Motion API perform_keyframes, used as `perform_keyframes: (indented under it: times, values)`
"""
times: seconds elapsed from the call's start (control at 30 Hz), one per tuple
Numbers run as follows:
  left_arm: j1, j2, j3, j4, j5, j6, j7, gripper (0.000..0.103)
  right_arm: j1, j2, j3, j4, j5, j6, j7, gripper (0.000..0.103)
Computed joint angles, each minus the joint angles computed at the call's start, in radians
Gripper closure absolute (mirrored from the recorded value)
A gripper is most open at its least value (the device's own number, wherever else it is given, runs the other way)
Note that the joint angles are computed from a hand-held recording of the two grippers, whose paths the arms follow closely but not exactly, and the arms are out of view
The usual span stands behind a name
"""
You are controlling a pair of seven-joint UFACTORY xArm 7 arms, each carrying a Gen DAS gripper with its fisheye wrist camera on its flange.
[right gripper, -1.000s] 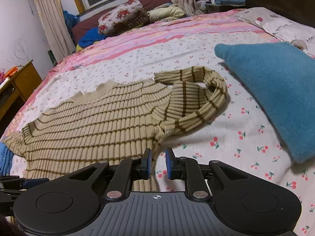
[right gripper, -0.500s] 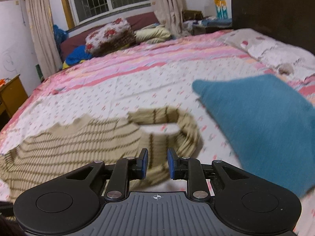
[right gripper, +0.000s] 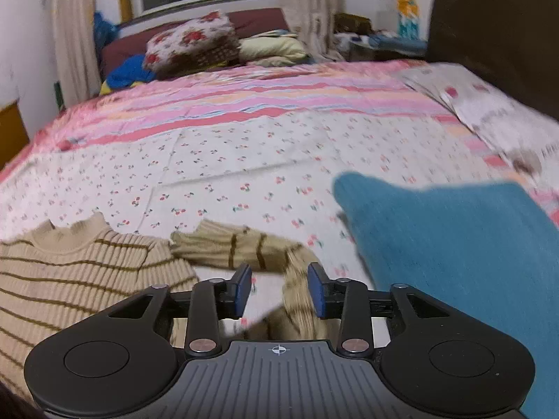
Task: Fold small clothes
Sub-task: 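Grasp the sleeve cuff with the right gripper and lift it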
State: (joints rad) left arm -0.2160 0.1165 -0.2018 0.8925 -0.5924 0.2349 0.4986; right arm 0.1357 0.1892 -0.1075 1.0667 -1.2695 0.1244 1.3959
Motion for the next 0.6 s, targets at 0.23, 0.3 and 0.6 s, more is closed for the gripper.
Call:
perform_keyframes:
  times: [0.23,0.3,0.6]
  values:
    - [0.013,-0.002,-0.001,0.003,-0.055,0.008,0.037,0.055,0.033,0.115,0.016,0.106,0.236,0.126,-0.304,0.074]
    - [0.013,-0.004,-0.001,0.000,-0.065,0.008,0.044,0.055,0.058,0.110,-0.009,0.100,0.243,0.137,-0.304,0.088]
    - [0.013,-0.039,0.009,-0.024,-0.165,0.013,0.125,0.055,0.033,0.008,-0.007,0.005,0.405,0.023,-0.360,0.097]
